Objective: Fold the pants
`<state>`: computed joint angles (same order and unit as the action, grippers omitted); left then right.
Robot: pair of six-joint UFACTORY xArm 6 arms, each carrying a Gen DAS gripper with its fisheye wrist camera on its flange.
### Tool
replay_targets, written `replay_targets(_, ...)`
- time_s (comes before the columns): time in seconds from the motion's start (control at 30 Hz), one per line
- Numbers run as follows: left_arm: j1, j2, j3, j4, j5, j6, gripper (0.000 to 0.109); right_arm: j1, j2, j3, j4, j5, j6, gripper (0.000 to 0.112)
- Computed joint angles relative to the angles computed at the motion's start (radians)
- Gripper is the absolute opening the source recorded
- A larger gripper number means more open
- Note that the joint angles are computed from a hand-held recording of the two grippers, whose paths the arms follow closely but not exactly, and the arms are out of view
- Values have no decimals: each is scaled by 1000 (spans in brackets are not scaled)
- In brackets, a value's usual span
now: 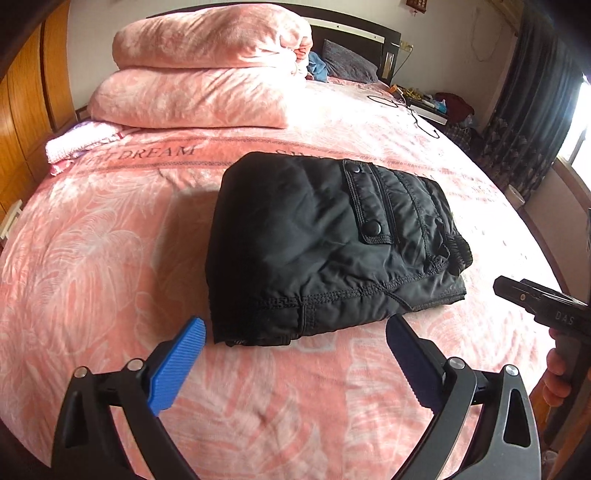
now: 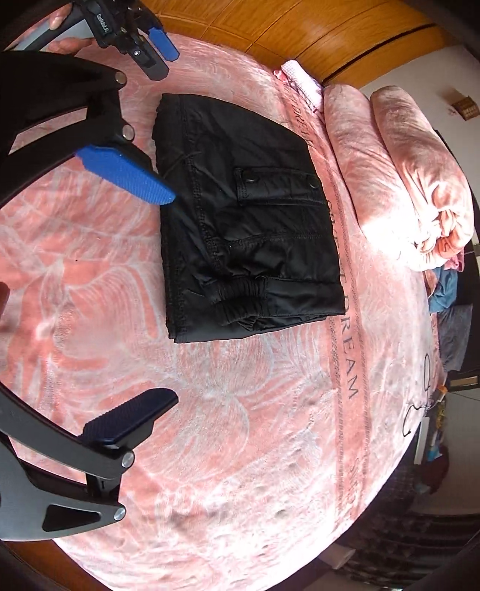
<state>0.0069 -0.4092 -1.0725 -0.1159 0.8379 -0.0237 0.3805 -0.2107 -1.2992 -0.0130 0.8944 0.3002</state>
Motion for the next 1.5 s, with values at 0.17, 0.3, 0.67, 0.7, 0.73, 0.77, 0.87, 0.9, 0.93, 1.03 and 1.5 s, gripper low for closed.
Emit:
replay_targets(0.17,-8,-60,21,66,22,-65,99,60,-52,-4,-106,39,54,100)
replay_targets(0.3,6,-100,30,55,34,-83,99,83,-84,-8,-108,64,71,100)
replay_targets(0.67,-3,-165,25,131,64,-128,99,146,-134,-40,-194,152,127,100)
replay_targets(0.7,-8,-168,25,140,66,-132,99,150,-138,-40,-195,156,129,100)
replay_targets(0.73,-11,-171,23,148,70,-135,99,154,-143,-39,-197,160,132,100)
replay_targets(0.77,-13,-173,22,151,74,-136,99,159,-148,-39,-201,164,137,100)
replay_targets(0.87,-16,-187,23,142,80,-135,99,176,-150,-48,-234,186,150,100)
replay_targets(0.9,-17,-192,24,143,80,-136,99,182,-152,-48,-249,190,158,100)
replay_targets(0.93,-18,-197,26,148,80,-138,99,186,-154,-47,-255,191,162,100)
replay_targets(1.03,-26,-207,30,177,82,-154,99,185,-158,-43,-247,189,170,100)
replay_targets(1.5,-48,-218,25,196,99,-167,99,197,-156,-49,-292,207,202,100)
